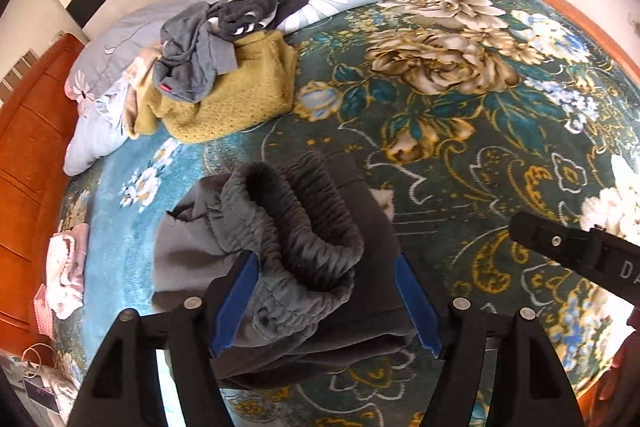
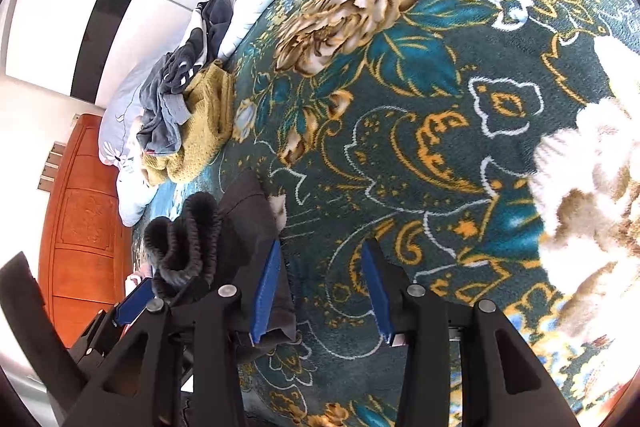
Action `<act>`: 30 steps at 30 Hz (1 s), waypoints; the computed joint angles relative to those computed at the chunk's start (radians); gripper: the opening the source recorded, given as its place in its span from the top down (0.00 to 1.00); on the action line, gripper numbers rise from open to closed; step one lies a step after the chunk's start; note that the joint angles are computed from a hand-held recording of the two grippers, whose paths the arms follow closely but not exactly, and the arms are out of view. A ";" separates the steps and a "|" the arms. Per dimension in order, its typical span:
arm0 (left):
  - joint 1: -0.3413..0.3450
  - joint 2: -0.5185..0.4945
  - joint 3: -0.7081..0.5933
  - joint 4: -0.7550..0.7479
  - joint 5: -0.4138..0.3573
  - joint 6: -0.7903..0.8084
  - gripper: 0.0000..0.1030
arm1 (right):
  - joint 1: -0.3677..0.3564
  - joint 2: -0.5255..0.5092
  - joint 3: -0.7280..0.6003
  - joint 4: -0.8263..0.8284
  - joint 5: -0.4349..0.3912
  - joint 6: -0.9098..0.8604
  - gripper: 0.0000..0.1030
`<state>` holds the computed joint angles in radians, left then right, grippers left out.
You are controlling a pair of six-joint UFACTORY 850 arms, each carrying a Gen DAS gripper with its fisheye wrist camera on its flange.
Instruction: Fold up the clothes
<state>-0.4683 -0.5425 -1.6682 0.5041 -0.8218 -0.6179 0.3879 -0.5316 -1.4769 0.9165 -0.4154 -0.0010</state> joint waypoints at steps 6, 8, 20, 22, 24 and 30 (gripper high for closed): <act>0.125 0.143 0.111 -0.368 0.174 0.189 0.28 | -0.024 0.011 0.018 0.187 -0.021 -0.233 0.58; 0.175 0.189 0.152 -0.337 0.188 0.121 0.28 | -0.021 -0.006 -0.006 0.313 -0.069 -0.406 0.58; 0.447 0.244 0.300 -0.542 0.129 0.299 0.27 | 0.090 -0.387 -0.655 0.033 -0.378 -0.346 0.34; 0.465 0.241 0.315 -0.605 0.131 0.337 0.27 | 0.104 -0.446 -0.757 -0.074 -0.418 -0.295 0.34; 0.481 0.239 0.326 -0.688 0.133 0.383 0.27 | 0.116 -0.517 -0.874 -0.184 -0.472 -0.213 0.34; 0.491 0.240 0.340 -0.788 0.145 0.457 0.27 | 0.102 -0.541 -0.871 -0.134 -0.484 -0.125 0.34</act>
<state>0.0224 -0.3027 -1.3282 -0.2838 -0.6768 -0.1609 0.4899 -1.0724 -2.3480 0.7829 -0.8995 -0.1260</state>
